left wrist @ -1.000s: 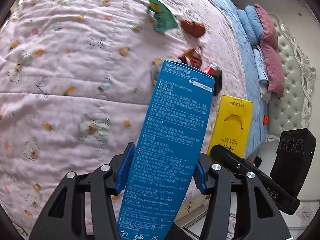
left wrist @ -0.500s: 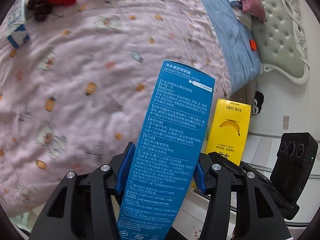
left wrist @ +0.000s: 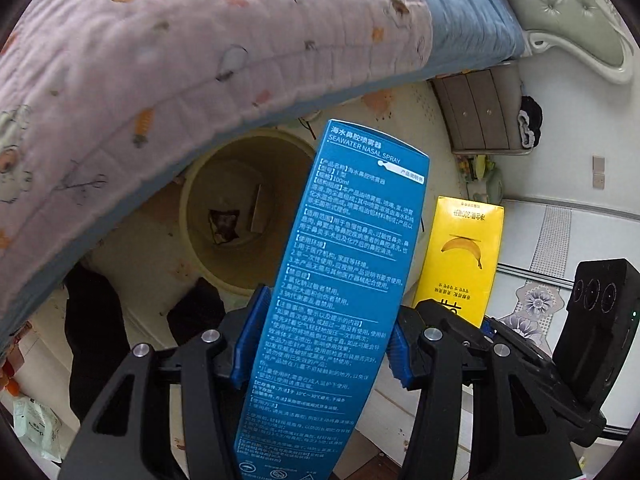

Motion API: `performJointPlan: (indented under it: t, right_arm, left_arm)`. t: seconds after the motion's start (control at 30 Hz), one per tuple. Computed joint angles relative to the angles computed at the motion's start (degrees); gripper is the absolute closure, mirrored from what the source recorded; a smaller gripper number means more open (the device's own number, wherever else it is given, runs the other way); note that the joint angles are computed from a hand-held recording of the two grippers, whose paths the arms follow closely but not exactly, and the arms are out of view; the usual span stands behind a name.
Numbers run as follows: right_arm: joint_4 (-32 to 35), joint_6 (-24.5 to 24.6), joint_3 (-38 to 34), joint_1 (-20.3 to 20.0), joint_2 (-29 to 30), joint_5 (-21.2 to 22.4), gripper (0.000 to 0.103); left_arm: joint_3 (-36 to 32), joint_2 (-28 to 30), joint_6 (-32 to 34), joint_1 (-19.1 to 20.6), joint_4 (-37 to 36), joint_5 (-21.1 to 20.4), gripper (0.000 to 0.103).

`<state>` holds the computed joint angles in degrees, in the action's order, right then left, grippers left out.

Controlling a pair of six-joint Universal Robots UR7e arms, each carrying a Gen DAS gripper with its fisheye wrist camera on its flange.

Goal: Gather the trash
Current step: 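Open both tools to drop the boxes into the bin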

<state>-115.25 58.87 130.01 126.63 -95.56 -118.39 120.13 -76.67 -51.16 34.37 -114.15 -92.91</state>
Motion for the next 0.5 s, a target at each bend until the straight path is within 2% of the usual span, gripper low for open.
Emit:
performJointPlan:
  t: [0.13,0.23,0.3,0.33,0.5]
  right_arm:
    - [-2.18,-4.59,5.43,-5.14,-4.41,0.58,0.064]
    - [-4.84,-8.40,8.19,-8.29,-6.14,0.99,0.063]
    - [-5.80,-10.41,9.30,-9.93,-6.48,1.18,0.061]
    - [-6.03,-10.91,9.56,-10.73,-6.24,1.38,0.055]
    - [-6.67,-12.40,10.35,-13.08,-6.58,1.87,0.053]
  left_arm:
    - [2.50,4.55,-2.10,-0.29,-6.65,-0.38,0.049]
    - [3.22,7.11,-3.27,0.02,-8.78,-0.48,0.049]
    - [2.28,9.08,-2.44,-0.18,-7.81,0.80,0.036]
    - [1.76,9.60,-2.05,-0.45,-6.93,2.08,0.030]
    - [0.41,9.51,1.00,-0.87,-2.90,5.19,0.025]
